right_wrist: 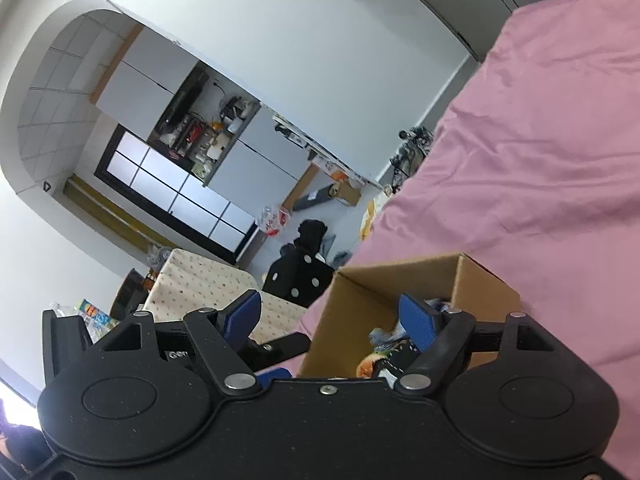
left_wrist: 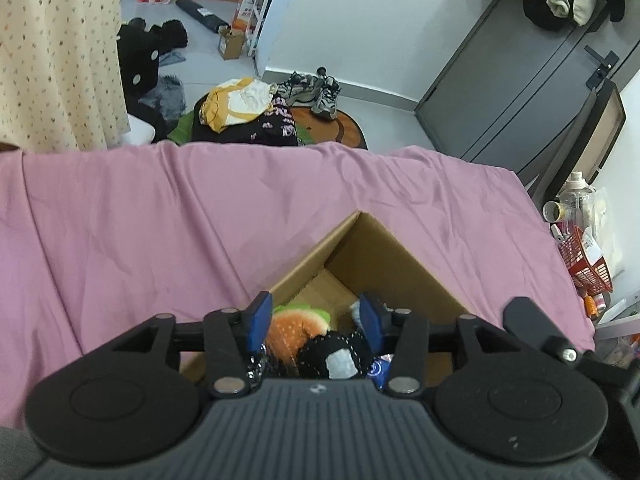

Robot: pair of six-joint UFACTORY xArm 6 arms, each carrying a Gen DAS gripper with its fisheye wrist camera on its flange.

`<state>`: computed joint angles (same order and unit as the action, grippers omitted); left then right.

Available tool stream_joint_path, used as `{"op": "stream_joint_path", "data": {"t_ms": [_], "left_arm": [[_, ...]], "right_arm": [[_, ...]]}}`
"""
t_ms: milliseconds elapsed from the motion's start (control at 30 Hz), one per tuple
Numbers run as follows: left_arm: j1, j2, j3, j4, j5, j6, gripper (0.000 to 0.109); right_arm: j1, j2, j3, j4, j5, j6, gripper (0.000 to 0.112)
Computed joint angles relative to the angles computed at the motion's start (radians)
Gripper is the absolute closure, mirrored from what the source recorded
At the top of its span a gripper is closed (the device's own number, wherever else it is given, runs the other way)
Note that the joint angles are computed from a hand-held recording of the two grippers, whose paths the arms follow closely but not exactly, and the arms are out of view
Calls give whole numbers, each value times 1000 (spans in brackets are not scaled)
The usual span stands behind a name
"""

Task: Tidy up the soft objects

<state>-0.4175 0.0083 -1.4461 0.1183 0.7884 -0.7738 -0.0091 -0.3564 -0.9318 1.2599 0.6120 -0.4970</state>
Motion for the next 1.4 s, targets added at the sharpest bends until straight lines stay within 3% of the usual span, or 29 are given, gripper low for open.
{"op": "stream_joint_path", "data": {"t_ms": [133, 300, 467, 600, 800, 1100, 1267, 1400], "left_arm": [[0, 1, -8, 4, 8, 0, 60], [-15, -9, -17, 35, 41, -4, 57], [-41, -29, -12, 91, 71, 0, 38], [-58, -41, -16, 79, 91, 34, 34], [-86, -67, -31, 51, 133, 101, 27], [-121, -144, -5, 54, 174, 164, 19], [-134, -186, -1, 44, 204, 207, 17], [-155, -224, 9, 42, 205, 219, 12]], "right_arm": [[-1, -20, 8, -65, 0, 45, 36], [6, -66, 25, -242, -10, 174, 36], [-4, -153, 76, -430, -30, 299, 34], [-30, -211, 107, -555, -3, 396, 33], [-28, -293, 149, -755, 25, 603, 23], [-43, -411, 161, -900, 57, 747, 9], [-9, -447, 117, -1169, 150, 946, 9], [12, -467, 95, -1221, 209, 977, 9]]}}
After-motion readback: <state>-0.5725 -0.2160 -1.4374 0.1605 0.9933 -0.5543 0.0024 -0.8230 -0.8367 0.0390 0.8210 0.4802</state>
